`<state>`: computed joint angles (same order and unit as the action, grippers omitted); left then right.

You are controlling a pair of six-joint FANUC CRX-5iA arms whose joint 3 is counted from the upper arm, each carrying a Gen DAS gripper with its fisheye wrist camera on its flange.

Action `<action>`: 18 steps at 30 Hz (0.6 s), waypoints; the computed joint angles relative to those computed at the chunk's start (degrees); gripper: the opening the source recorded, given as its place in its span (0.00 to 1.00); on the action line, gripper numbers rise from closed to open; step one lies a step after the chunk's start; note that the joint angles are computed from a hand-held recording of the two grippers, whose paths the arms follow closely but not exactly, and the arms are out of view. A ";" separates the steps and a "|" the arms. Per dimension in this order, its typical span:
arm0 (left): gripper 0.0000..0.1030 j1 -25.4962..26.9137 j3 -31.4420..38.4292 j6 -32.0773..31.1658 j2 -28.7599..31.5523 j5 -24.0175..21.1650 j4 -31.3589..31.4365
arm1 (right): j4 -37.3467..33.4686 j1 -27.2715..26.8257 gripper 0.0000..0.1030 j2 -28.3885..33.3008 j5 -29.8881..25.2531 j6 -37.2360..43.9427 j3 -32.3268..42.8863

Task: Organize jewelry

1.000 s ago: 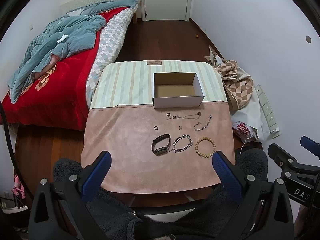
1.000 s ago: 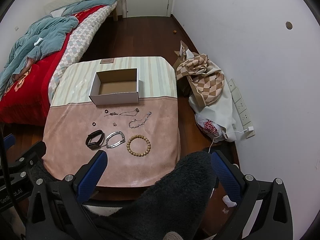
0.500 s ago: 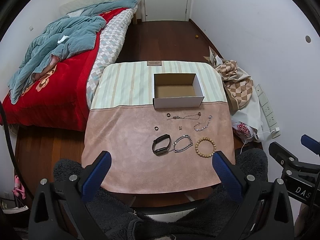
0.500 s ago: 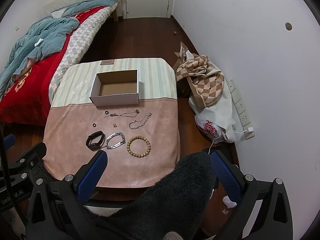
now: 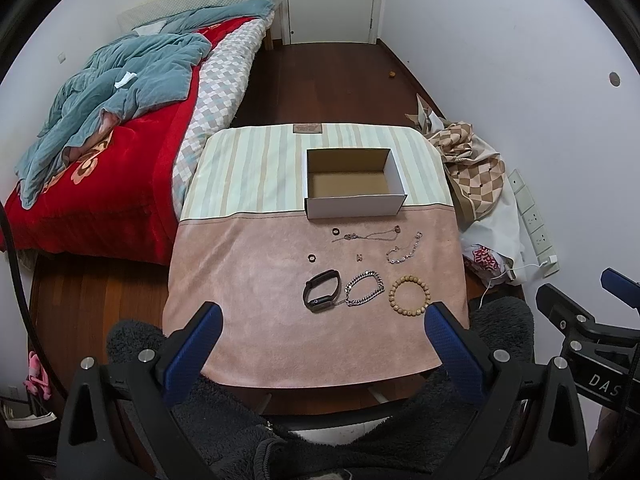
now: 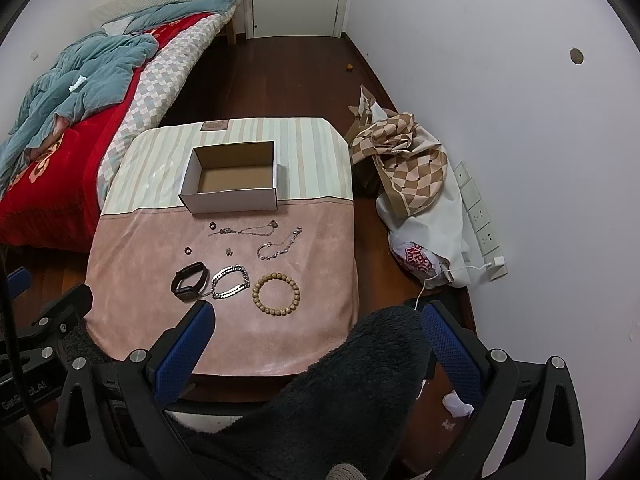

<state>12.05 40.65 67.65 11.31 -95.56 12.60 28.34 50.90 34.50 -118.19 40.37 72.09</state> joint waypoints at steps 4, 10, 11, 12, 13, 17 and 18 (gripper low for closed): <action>1.00 0.01 0.13 -0.01 0.07 -0.02 0.04 | 0.32 0.10 1.00 0.17 0.02 0.11 0.13; 1.00 -0.02 0.76 0.09 0.39 -0.33 0.07 | 0.73 0.13 1.00 0.82 -0.41 0.54 1.25; 1.00 0.04 0.77 0.04 0.40 -0.40 0.12 | 0.74 0.01 1.00 0.80 -0.41 0.68 1.24; 1.00 0.06 0.87 0.03 0.43 -0.44 0.11 | 0.66 -0.02 1.00 0.85 -0.47 0.67 1.35; 1.00 0.01 1.10 0.08 0.53 -0.48 0.06 | 0.63 0.14 1.00 0.89 -0.51 0.49 1.43; 1.00 0.14 1.00 0.08 0.43 -0.46 0.24 | 0.96 0.03 1.00 1.82 -1.34 1.21 3.27; 1.00 0.15 0.98 0.02 0.42 -0.45 0.20 | 1.02 0.12 1.00 1.91 -1.37 1.20 3.32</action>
